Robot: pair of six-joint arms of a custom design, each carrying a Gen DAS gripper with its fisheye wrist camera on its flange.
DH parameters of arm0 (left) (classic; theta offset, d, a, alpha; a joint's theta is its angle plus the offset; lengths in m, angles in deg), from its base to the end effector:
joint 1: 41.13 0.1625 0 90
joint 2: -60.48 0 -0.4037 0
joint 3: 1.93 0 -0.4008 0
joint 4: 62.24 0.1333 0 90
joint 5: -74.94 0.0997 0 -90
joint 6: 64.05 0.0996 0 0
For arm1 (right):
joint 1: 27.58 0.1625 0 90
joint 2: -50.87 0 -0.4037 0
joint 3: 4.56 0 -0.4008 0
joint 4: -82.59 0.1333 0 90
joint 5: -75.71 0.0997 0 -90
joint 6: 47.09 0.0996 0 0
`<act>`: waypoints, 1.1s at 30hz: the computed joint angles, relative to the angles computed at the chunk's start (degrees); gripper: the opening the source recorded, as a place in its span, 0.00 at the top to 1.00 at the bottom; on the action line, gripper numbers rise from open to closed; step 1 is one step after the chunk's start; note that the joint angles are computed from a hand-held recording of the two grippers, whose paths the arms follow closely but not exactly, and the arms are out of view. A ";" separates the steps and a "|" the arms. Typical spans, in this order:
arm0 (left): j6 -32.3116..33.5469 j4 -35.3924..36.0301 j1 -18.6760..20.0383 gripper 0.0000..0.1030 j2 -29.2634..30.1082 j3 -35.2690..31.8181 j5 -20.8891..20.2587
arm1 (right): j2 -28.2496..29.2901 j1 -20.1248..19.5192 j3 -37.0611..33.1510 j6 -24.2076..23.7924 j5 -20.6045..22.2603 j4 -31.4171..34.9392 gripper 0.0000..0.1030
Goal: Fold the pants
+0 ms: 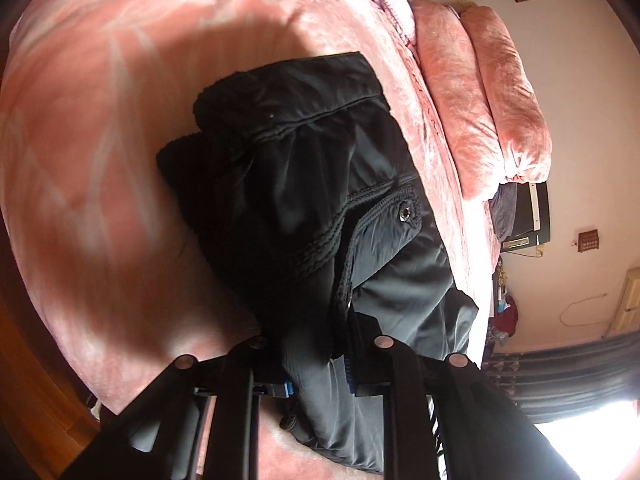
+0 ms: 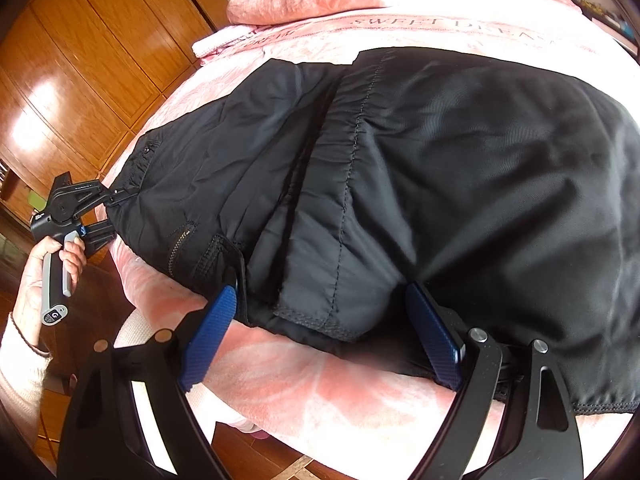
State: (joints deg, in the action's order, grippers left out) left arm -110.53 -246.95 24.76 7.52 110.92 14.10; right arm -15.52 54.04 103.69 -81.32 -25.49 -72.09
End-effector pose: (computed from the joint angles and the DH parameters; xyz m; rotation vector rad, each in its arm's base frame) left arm -0.0692 -0.5998 0.1235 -0.7807 2.7500 -1.1574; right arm 0.0268 -0.6003 0.2136 0.5695 -2.7279 0.4246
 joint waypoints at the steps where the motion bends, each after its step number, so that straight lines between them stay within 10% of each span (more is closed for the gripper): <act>1: 2.39 0.50 -1.31 0.83 -0.15 -0.23 2.24 | -0.07 -0.04 0.07 -0.10 0.11 0.04 0.16; 8: 1.12 2.16 0.82 0.83 0.38 -1.36 -0.74 | -0.23 0.00 0.48 0.24 0.32 -0.36 0.15; 19: 14.64 -1.68 -7.82 0.83 2.16 -6.67 4.09 | -4.98 -3.56 1.40 6.14 10.85 2.58 0.19; 33: 31.41 12.32 -17.43 0.81 13.19 -21.44 5.52 | -11.54 -6.80 3.63 8.27 14.15 0.84 0.19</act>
State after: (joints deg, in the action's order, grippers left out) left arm -79.12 -234.63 7.33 20.72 89.48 19.63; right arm -27.06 47.23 107.32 -73.05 -11.33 -71.25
